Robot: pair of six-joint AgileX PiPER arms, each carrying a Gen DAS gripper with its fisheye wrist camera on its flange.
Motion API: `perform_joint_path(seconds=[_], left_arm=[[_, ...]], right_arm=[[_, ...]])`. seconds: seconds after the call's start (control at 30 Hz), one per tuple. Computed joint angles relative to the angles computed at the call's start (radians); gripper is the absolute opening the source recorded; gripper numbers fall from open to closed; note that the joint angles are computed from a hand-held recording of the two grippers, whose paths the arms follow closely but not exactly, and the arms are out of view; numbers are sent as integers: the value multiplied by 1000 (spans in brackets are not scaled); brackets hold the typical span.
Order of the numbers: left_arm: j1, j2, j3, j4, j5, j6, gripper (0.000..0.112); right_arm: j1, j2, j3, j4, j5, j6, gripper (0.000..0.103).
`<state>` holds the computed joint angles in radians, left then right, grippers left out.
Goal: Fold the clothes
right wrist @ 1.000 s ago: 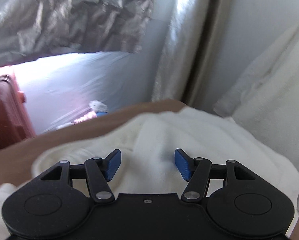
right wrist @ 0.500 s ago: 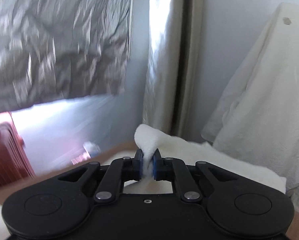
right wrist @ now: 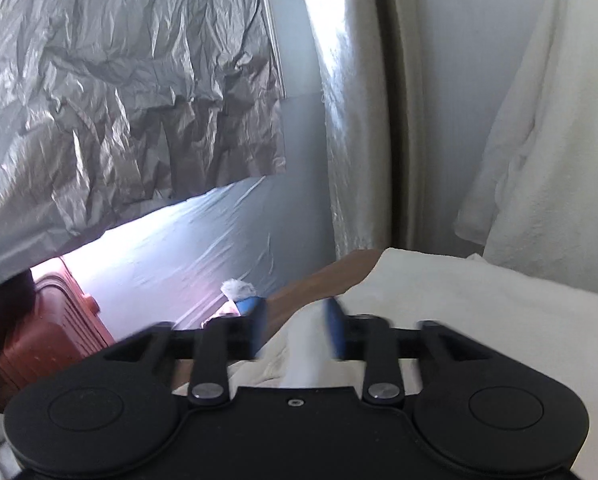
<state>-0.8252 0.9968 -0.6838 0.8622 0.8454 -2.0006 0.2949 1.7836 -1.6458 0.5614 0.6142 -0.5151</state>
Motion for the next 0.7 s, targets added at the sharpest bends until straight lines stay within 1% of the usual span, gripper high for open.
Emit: perform_joint_path(seconds=[0.1, 0.17, 0.23, 0.27, 0.3, 0.33, 0.37, 0.4, 0.47, 0.53, 0.57, 0.6, 0.63, 0.67, 0.7], left_arm=[[4, 7, -4, -12, -10, 16, 3], [22, 5, 4, -21, -53, 38, 4], [40, -5, 16, 6, -129, 49, 16], [28, 1, 11, 50, -135, 26, 33], [15, 9, 6, 97, -137, 0, 52], [-6, 36, -13, 131, -103, -14, 59], [-23, 62, -33, 156, -70, -18, 70], [-35, 87, -55, 169, -40, -9, 79], [-10, 145, -90, 96, -19, 81, 81], [67, 195, -107, -45, -61, 210, 81], [91, 193, -102, -89, -91, 268, 71], [119, 192, -94, -137, -132, 324, 35], [120, 196, -89, -147, -138, 341, 8], [89, 201, -91, -117, -103, 323, 7], [18, 179, -123, -47, -29, 346, 7]], right_arm=[[-17, -64, 69, 17, -1, -37, 55], [-35, -111, 107, 4, 19, -21, 55], [-65, -165, 159, -5, 36, 13, 55], [-80, -191, 192, -30, 34, 26, 56], [-94, -215, 222, -61, 30, 39, 56], [-109, -239, 252, -92, 27, 52, 57], [-124, -261, 281, -123, 24, 65, 57], [-140, -283, 308, -153, 21, 77, 58], [-177, -309, 348, -195, 14, 89, 58], [-237, -302, 354, -156, 23, 66, 59], [-270, -289, 349, -120, 33, 46, 61], [-289, -279, 347, -107, 32, 53, 61], [-303, -270, 345, -100, 28, 66, 62], [-318, -260, 342, -93, 24, 79, 62], [-327, -255, 343, -75, 22, 87, 62]])
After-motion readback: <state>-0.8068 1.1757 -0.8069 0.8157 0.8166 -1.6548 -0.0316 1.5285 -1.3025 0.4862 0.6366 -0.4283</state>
